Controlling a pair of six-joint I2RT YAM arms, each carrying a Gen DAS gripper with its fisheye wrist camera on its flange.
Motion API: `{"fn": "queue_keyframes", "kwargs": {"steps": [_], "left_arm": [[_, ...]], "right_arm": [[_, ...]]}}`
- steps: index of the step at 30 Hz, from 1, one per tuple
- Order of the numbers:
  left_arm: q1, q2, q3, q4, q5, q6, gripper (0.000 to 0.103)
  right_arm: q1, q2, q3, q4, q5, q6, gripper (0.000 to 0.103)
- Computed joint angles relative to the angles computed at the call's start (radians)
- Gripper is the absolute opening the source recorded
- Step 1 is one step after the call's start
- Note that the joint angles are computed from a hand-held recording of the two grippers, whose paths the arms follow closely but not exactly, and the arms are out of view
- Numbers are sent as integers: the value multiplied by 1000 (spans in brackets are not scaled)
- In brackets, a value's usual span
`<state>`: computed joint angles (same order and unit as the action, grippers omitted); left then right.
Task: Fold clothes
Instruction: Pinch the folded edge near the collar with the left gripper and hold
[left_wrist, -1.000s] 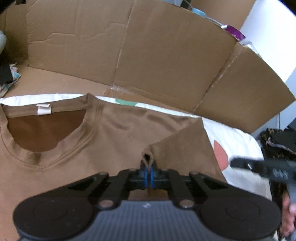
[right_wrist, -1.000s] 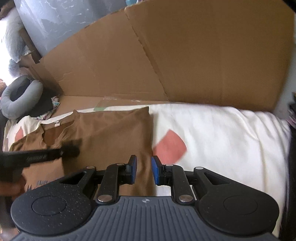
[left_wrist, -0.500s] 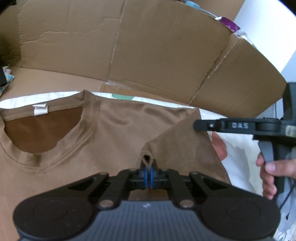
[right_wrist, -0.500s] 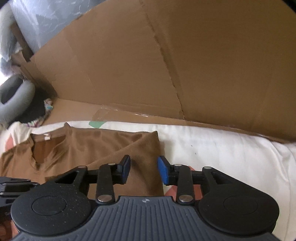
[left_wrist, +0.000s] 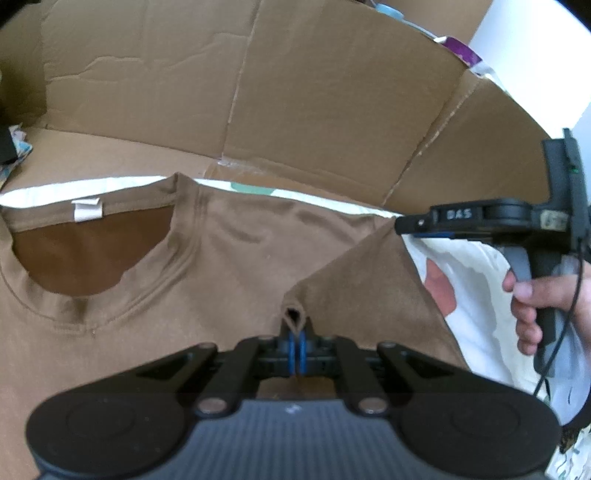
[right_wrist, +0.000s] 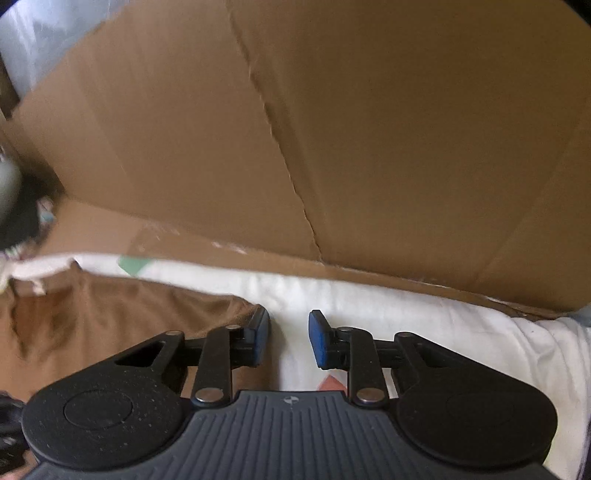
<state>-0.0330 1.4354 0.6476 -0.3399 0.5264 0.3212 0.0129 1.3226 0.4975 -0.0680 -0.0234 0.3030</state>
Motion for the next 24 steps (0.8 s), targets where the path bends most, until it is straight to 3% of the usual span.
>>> {"fn": "queue_keyframes", "kwargs": {"steps": [5,13,24], "left_arm": [[14,9,-8,10,8,-12,3],[16,33,-11,39,22,-14,3],[30,75,6,66,36,-3,3]], "right_arm": [[-3,-65,-32,-6,-101,-24,32],[99,37,-33,24,15,-30,32],[134,178,75,33,126,-64,32]]}}
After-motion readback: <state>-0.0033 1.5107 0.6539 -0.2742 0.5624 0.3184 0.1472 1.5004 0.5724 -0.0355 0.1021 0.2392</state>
